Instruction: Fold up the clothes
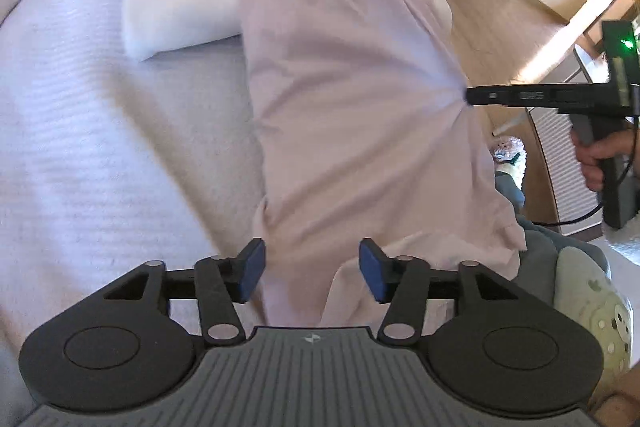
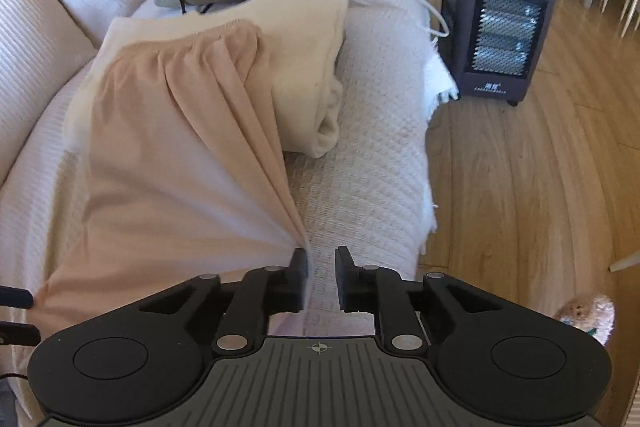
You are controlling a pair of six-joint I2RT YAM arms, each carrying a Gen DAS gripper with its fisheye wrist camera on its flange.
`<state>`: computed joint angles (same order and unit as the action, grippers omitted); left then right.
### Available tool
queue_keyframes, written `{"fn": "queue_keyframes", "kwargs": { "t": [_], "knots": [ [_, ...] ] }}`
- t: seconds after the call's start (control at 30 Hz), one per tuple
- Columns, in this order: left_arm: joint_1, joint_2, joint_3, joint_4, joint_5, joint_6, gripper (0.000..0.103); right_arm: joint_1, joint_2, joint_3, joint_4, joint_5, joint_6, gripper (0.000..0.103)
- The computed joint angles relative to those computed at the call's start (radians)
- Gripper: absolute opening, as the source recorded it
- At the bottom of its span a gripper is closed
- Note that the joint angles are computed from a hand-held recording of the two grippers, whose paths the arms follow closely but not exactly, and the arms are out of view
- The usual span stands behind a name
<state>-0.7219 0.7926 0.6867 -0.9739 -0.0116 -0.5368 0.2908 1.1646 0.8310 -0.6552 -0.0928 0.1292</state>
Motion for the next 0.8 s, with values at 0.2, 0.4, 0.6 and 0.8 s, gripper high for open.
{"fn": "queue_keyframes", "kwargs": {
  "t": [0.2,0.4,0.6,0.8],
  "knots": [
    [-0.178,-0.078,0.015,-0.045,-0.104,-0.096,0.055,-0.046,-0.216,0.036,-0.295,-0.118,-0.103,0.019],
    [-0.376,-0.029,-0.016,0.042,-0.197,-0.113,0.055,0.241,-0.368,0.000,-0.400,-0.103,-0.028,0.042],
    [-0.481,0.080,-0.032,0.089,-0.258,-0.179,0.018,0.569,-0.255,-0.063,-0.294,0.082,0.073,0.038],
    [-0.570,0.022,-0.033,0.001,-0.246,-0.298,0.003,0.518,-0.266,-0.050,-0.394,0.058,0.028,0.000]
  ]
}}
